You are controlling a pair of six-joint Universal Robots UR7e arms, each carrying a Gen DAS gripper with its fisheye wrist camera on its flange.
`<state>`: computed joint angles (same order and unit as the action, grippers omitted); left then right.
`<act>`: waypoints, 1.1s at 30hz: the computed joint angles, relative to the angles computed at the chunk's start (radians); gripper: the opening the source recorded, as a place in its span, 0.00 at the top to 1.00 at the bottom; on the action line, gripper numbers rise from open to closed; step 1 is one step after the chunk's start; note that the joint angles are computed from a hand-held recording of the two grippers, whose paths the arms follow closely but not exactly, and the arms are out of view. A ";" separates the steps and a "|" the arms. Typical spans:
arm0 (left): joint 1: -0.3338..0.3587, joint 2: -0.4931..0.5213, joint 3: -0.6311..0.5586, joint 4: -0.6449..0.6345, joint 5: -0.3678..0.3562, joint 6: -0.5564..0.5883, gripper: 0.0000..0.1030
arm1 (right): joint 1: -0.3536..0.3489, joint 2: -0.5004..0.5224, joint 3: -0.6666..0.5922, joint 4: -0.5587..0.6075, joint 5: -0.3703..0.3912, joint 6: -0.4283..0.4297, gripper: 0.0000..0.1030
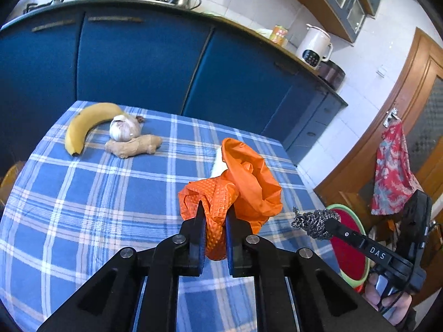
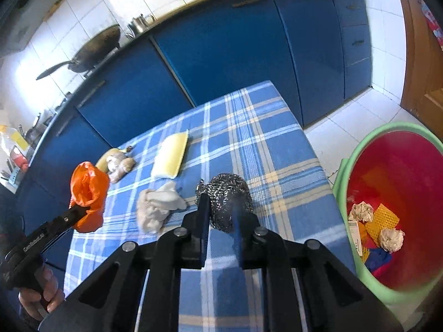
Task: Collect trash
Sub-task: 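Carry the orange bag and steel wool over the red bucket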
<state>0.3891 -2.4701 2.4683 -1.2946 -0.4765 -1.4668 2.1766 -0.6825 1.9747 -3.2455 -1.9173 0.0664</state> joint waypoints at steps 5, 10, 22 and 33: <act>-0.068 0.027 -0.008 0.057 -0.024 -0.059 0.89 | 0.009 -0.056 0.068 -0.041 0.014 0.018 0.83; -0.082 0.074 0.020 -0.056 -0.044 0.003 0.89 | 0.010 -0.107 0.130 -0.094 0.012 0.033 0.83; 0.014 0.396 0.103 -0.727 -0.127 0.383 0.89 | -0.053 -0.243 0.281 -0.221 -0.034 0.038 0.83; 0.109 0.785 0.069 -1.181 -0.247 0.654 0.89 | -0.164 -0.336 0.380 -0.276 -0.085 0.046 0.83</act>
